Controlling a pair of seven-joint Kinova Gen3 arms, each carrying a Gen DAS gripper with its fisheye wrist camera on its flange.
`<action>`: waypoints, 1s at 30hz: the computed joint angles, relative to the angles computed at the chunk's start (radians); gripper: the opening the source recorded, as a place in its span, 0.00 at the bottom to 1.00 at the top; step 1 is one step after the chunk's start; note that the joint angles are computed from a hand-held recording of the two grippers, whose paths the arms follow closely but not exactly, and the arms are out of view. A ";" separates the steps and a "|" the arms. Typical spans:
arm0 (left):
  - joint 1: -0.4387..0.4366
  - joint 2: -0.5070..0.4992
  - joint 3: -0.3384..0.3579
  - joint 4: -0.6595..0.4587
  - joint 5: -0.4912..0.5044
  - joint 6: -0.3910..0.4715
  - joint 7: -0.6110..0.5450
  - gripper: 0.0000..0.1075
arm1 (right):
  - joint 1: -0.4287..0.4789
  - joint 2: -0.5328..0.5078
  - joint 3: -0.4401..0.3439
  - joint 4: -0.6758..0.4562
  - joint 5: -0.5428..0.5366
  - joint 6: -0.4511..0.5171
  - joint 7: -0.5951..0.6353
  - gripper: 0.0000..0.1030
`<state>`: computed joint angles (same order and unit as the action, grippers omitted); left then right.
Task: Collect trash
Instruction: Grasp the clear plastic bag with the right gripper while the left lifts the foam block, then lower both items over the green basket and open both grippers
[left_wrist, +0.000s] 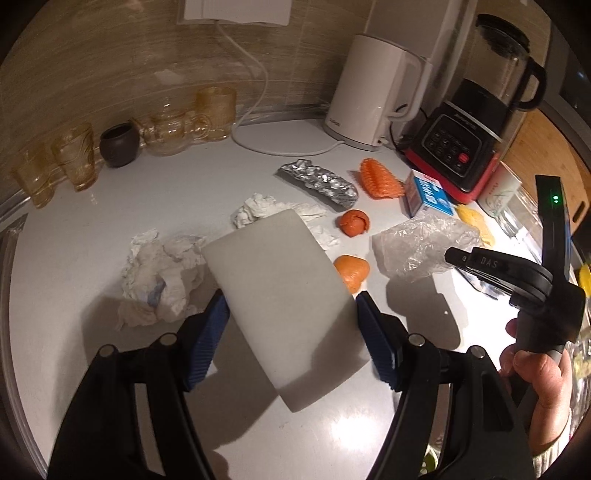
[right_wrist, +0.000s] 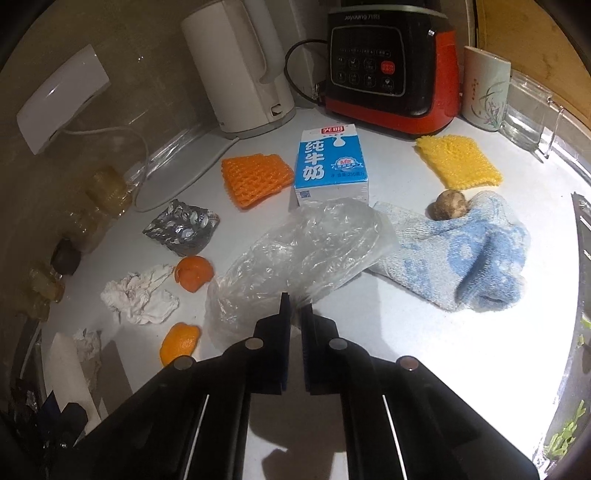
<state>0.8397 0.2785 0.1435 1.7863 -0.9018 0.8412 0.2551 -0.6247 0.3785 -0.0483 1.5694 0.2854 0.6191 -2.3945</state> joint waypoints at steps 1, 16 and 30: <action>-0.002 -0.007 0.003 0.005 -0.002 -0.010 -0.010 0.63 | -0.020 -0.027 0.013 0.026 0.022 -0.005 -0.023 0.06; 0.101 -0.024 0.093 -0.057 0.037 0.058 -0.180 0.63 | -0.053 -0.405 -0.146 0.325 0.208 0.175 -0.276 0.06; 0.408 0.171 0.075 -0.300 0.054 0.297 0.013 0.63 | 0.026 -0.729 -0.221 0.534 -0.026 0.218 0.050 0.06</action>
<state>1.2480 0.4496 0.2180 1.4863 -0.8480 1.1385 0.2679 -0.5984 -0.3501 -0.2697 2.1031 0.2599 0.8368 -2.3448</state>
